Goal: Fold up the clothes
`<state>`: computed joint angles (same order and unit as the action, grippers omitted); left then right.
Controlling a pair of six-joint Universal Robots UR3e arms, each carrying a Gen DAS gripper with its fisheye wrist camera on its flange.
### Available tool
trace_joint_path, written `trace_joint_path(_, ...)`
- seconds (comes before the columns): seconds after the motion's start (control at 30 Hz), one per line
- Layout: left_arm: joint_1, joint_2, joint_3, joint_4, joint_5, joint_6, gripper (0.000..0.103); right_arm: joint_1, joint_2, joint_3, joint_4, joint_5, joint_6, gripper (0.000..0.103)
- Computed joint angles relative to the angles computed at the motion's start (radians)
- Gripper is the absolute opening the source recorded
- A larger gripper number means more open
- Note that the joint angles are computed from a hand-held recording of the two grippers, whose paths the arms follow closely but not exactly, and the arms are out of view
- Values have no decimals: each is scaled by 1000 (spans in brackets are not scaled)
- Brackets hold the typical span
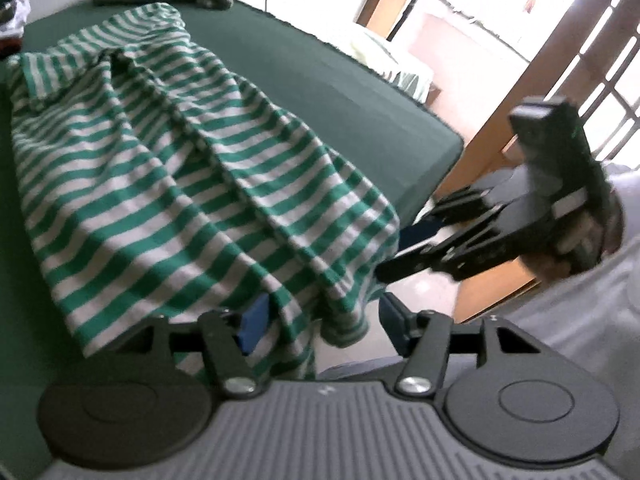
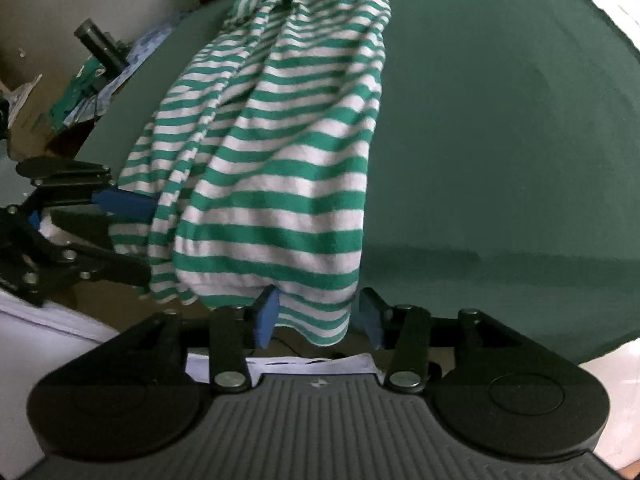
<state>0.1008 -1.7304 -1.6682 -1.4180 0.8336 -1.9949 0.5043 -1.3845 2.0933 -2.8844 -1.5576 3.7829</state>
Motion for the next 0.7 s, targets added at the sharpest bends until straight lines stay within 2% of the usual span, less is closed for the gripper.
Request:
trace_joint_path(0.13, 49, 27, 30, -123, 38, -4, 55, -3, 14, 6, 11, 8, 16, 47)
trace_joint_path(0.23, 114, 65, 46, -221, 87, -9, 55, -31, -47, 41, 44, 31, -61, 47)
trace_joint_path(0.33, 198, 143, 12, -253, 171, -9, 55, -72, -88, 70, 36, 82, -136, 48)
trace_joint_path(0.43, 222, 193, -59, -169, 230, -42, 55, -114, -98, 98, 10, 149, -188, 52)
trace_joint_path(0.6, 147, 182, -230, 176, 250, -209, 60, -138, -70, 102, -28, 190, -288, 53)
trace_joint_path(0.7, 106, 138, -282, 321, 247, -300, 69, -132, -38, 76, -24, 202, -341, 52)
